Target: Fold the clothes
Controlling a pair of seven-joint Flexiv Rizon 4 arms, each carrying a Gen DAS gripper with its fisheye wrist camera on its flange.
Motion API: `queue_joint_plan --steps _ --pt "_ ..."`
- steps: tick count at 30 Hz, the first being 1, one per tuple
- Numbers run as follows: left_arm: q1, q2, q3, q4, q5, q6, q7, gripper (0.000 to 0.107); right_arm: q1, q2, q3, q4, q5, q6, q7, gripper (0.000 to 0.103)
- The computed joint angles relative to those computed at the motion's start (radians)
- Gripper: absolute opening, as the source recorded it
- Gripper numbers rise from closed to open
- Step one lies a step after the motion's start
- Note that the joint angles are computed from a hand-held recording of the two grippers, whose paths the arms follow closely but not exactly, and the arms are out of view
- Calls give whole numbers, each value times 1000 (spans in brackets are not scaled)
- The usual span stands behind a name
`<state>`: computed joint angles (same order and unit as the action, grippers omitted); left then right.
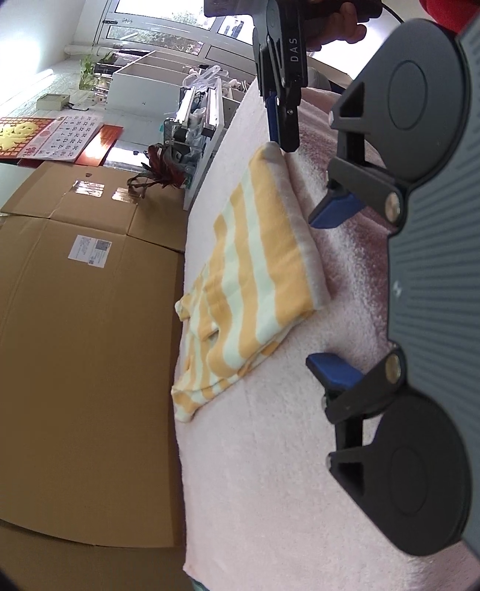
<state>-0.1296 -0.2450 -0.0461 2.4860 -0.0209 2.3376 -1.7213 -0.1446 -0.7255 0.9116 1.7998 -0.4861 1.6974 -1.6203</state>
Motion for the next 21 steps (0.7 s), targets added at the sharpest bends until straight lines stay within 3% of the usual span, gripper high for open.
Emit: queue_joint_plan --steps 3,4,6,8,11,13,16,21 --pt "18 -42 -3 -23 34 51 -13 61 19 -15 -17 -1 -2 51 8 36" --pt "30 -54 -8 -30 48 65 -32 53 35 -16 -36 -1 -5 79 21 36" --pt "75 -76 -27 -38 103 106 -107 49 71 -20 -77 -6 -5 137 48 36" --pt "118 -98 -44 -47 172 145 -179 33 56 -49 -56 -14 -45 145 67 25" --pt "112 -124 -39 -52 182 187 -190 30 35 -76 -41 -15 -110 153 85 16" --pt "125 -125 -45 -56 201 186 -212 26 -1 -108 4 -24 -153 134 119 14" --pt "213 -122 -82 -71 310 202 -356 15 -60 -164 78 -34 -223 119 157 14" --pt "216 -106 -71 -77 361 216 -409 12 -122 -227 161 -45 -322 75 194 13"
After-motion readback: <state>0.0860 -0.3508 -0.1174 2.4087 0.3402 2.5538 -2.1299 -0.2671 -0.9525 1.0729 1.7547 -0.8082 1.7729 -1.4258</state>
